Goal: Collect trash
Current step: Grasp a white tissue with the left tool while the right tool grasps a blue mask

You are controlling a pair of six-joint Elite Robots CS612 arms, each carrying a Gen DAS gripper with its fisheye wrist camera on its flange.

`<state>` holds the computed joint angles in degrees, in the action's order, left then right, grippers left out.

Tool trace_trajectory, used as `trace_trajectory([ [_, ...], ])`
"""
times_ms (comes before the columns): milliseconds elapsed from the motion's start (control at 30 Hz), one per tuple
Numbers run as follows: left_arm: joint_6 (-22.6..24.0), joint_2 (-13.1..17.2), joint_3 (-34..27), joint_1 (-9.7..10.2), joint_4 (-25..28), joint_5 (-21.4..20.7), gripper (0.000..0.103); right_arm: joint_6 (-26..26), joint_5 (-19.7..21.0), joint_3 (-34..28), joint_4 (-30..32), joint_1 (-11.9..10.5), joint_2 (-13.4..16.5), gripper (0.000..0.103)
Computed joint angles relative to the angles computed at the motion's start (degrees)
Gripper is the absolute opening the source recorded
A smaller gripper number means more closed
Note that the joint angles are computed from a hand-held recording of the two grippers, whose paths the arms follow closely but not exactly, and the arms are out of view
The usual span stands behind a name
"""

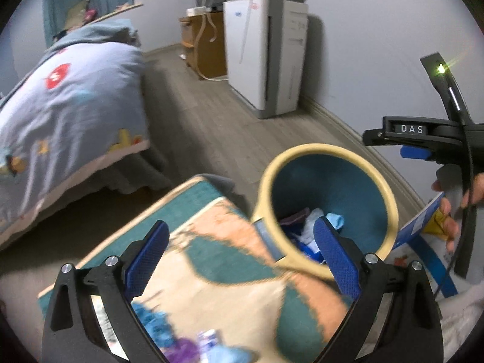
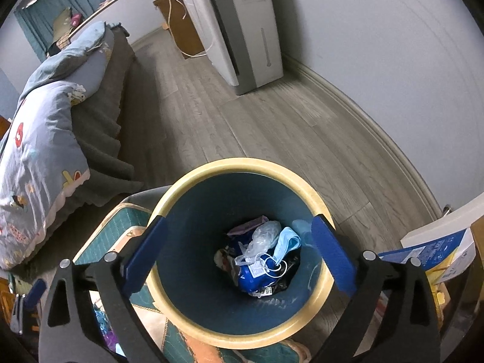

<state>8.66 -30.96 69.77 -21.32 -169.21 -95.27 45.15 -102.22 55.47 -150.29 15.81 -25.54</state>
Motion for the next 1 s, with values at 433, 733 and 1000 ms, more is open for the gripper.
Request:
trace_trajectory([
  [433,-4.9,-7.2,11.6,4.56,-6.2,6.6,0.096,-7.6,-0.2,-4.4,1.2,2.8,1.4,0.097],
  [733,-11.3,-9.5,17.1,7.04,-9.3,7.7,0.097,-13.0,2.0,-8.3,1.7,5.9,2.6,0.097],
  [1000,-16.7,-9.4,16.9,8.64,-8.7,7.5,0.097,-14.0,3.1,-9.9,3.5,8.0,3.5,0.097],
])
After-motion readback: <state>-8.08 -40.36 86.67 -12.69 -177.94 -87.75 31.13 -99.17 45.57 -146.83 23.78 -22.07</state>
